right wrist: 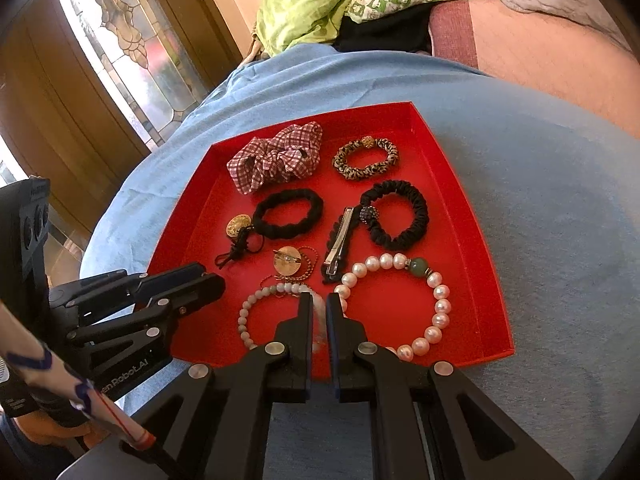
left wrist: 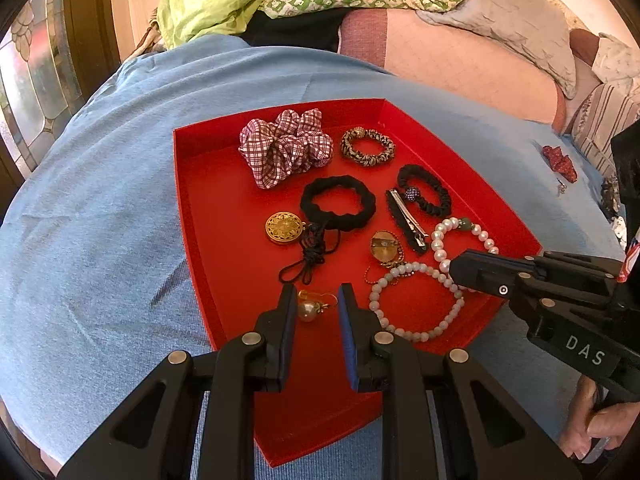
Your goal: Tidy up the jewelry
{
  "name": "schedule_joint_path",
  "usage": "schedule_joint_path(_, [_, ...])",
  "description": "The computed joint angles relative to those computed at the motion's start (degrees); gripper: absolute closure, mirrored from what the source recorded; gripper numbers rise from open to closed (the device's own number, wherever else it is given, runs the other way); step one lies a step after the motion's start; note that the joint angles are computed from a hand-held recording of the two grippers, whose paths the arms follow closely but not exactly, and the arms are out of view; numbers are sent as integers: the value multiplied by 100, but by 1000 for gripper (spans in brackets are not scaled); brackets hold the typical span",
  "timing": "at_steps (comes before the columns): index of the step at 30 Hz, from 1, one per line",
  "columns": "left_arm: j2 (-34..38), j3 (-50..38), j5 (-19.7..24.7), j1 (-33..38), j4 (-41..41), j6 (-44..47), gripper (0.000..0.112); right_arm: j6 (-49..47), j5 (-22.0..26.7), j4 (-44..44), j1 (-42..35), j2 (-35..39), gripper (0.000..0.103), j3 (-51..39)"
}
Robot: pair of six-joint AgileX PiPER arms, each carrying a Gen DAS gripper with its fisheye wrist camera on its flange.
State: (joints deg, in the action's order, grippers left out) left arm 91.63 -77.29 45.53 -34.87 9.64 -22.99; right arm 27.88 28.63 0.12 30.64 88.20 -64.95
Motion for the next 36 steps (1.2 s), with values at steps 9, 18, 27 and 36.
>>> schedule_joint_path(9, [50,-49,30,-132,219,-169,84,205,14,-194,2,-227,81,116])
schedule_joint_path(18, [103,-91,36,-244,505,-421,70,399,77,-385,-11,-465,81,230])
schedule_joint_path(27, [223,-152,110,-536,1454,-1214,46,968,251,-1106,30,-702,60,311])
schedule_joint_path(36, [224,-127,401,-870,2453,-2099,36,1677,643,-2113,78,-726,24,304])
